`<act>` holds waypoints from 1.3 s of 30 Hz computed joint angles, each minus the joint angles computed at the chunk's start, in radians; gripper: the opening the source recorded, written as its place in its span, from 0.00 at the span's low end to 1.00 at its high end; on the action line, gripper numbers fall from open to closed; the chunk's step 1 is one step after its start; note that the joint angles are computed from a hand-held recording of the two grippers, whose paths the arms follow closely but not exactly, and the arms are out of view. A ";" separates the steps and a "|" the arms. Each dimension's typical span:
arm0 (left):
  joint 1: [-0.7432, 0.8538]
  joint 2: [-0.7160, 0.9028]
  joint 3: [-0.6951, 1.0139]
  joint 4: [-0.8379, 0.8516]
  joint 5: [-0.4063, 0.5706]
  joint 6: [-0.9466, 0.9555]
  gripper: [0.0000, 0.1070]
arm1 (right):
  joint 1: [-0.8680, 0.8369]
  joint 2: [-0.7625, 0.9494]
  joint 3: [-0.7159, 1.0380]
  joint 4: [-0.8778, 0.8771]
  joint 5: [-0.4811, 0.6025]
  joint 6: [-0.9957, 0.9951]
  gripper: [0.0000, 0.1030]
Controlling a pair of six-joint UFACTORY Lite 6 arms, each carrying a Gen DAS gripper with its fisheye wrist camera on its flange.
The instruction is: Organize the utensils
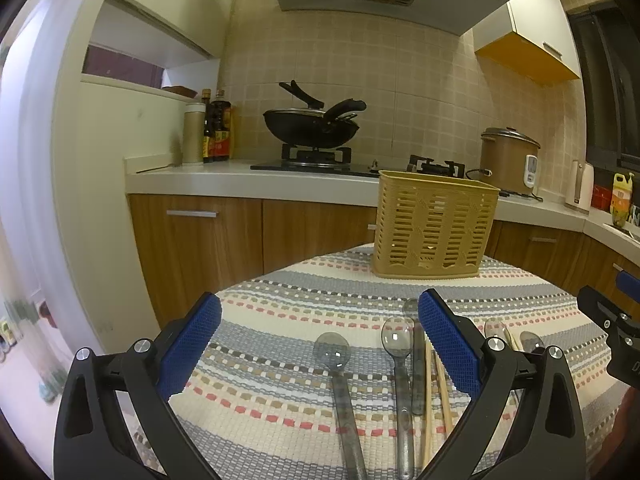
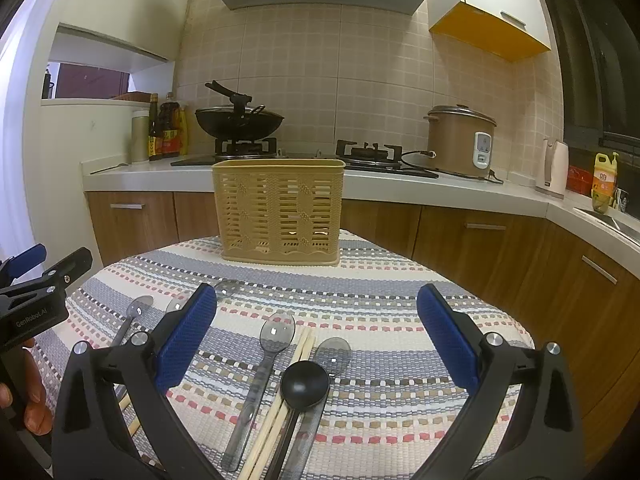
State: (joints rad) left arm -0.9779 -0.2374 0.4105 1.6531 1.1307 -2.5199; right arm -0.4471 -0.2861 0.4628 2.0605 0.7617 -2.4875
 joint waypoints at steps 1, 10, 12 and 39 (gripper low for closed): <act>-0.001 0.001 0.002 -0.001 0.001 0.002 0.90 | 0.001 0.000 0.000 0.001 -0.001 -0.001 0.93; 0.002 -0.010 -0.002 -0.001 0.000 0.016 0.90 | 0.005 -0.002 0.001 0.003 -0.007 0.001 0.93; 0.002 -0.009 -0.003 0.000 0.001 0.013 0.90 | 0.005 -0.003 0.000 0.002 -0.007 0.002 0.93; 0.007 -0.006 -0.004 0.004 -0.004 0.013 0.90 | 0.027 -0.009 -0.013 0.016 -0.019 -0.020 0.93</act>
